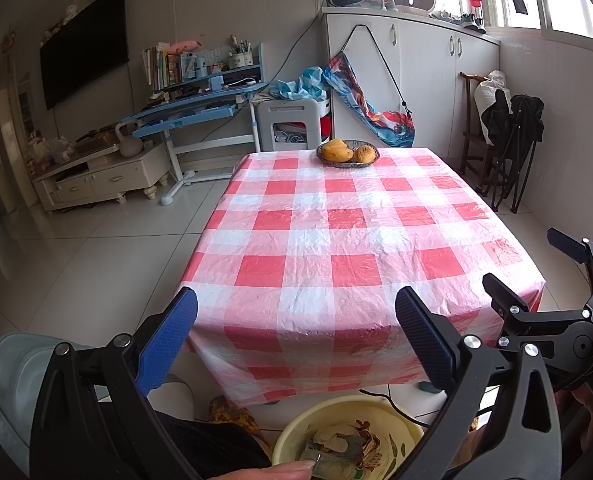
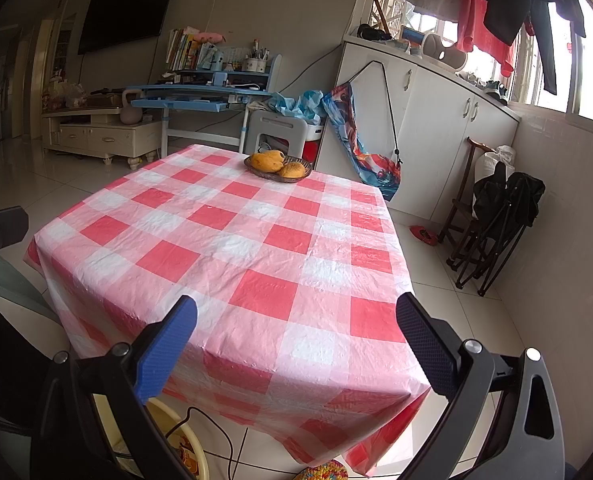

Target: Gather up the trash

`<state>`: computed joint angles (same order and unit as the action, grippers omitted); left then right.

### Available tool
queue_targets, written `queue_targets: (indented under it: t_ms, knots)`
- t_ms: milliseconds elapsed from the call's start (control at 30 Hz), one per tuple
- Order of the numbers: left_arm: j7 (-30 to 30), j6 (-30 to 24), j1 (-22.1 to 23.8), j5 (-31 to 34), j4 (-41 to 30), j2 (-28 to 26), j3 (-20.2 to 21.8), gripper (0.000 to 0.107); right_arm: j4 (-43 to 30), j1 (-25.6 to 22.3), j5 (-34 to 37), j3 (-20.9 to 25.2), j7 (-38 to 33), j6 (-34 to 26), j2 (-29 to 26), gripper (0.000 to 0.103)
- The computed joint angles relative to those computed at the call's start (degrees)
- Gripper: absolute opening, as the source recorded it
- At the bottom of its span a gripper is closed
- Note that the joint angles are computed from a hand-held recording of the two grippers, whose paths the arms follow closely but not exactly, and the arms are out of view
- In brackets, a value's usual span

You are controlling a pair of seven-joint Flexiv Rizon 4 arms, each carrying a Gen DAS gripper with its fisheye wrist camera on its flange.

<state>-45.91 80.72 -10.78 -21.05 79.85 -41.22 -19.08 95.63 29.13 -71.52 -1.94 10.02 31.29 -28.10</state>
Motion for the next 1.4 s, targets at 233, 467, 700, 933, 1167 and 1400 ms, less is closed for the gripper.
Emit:
queue_targets:
  t_ms: [233, 467, 700, 933, 1167, 1400]
  knots:
    - [-0.26, -0.46, -0.06, 0.04, -0.29, -0.11, 0.22, 0.096, -0.04, 0.16, -0.31, -0.02, -0.52, -0.36, 0.00, 0.095]
    - [-1.69, -3.50, -1.42, 0.71, -3.64, -1.55, 2.92, 0.096, 0.39, 0.24, -2.30, -0.11, -0.90, -0.49, 0.37, 0.095]
    - [-2.82, -4.08, -2.65, 2.32, -4.37, -2.15, 4.53, 0.096, 0.15, 0.43, -4.04, -0.07, -1.82, -0.69, 0.15, 0.095]
    - [-3.70, -4.40, -3.17, 3.28, -4.58, -2.29, 5.17, 0.096, -0.43, 0.46, -4.42, -0.15, -2.72, -0.33, -0.35, 0.095]
    - [-4.00, -4.18, -3.25, 3.75, -4.38, -2.32, 5.11, 0.096, -0.71, 0.68, -4.23, -0.25, -3.58, -0.23, -0.66, 0.095]
    - [-3.94, -3.76, -3.36, 4.04, -3.88, -2.40, 4.90, 0.096, -0.60, 0.74, -3.71, -0.26, -3.82, -0.33, -0.67, 0.095]
